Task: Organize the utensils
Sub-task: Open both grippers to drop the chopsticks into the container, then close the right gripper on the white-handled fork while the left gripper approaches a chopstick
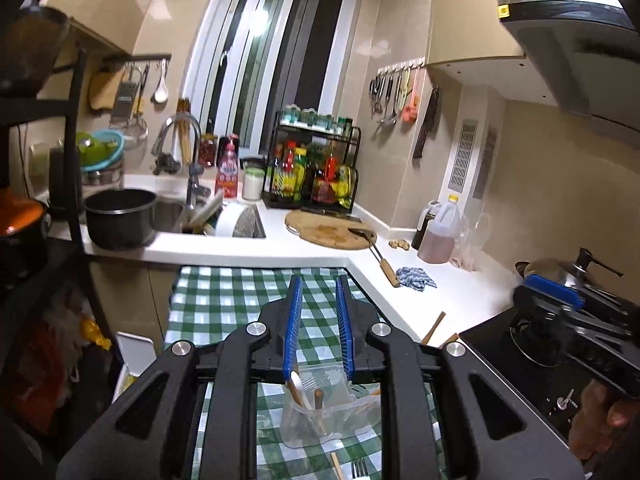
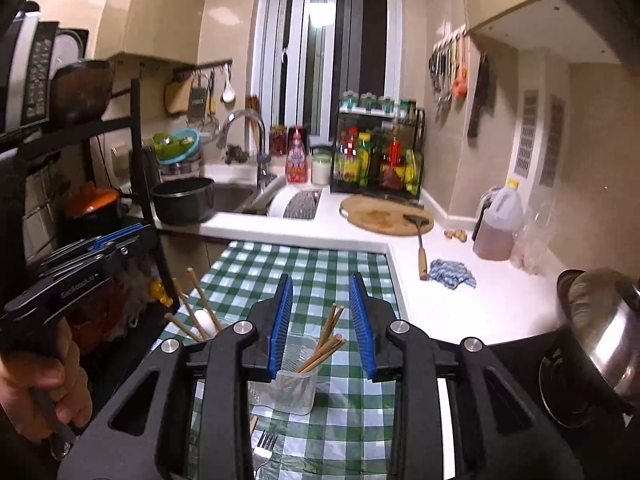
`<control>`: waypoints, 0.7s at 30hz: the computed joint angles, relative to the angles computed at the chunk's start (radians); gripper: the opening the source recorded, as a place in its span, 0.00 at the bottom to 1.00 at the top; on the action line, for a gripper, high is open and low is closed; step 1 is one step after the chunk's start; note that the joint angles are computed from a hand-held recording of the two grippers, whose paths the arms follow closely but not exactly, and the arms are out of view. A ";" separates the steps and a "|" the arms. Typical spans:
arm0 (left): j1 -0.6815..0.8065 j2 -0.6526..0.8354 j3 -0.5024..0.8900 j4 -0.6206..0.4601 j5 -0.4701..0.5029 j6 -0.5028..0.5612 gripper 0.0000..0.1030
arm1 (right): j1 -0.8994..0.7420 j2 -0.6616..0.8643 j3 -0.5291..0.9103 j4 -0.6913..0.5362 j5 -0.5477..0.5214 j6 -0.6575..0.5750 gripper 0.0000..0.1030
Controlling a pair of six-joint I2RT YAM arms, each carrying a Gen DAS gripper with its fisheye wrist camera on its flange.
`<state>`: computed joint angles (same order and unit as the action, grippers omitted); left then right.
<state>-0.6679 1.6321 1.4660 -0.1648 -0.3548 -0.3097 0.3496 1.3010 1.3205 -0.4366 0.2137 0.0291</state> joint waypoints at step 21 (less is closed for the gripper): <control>-0.286 -0.317 -0.543 -0.013 -0.345 -0.179 0.25 | 0.139 -0.484 -0.735 0.216 0.045 0.138 0.41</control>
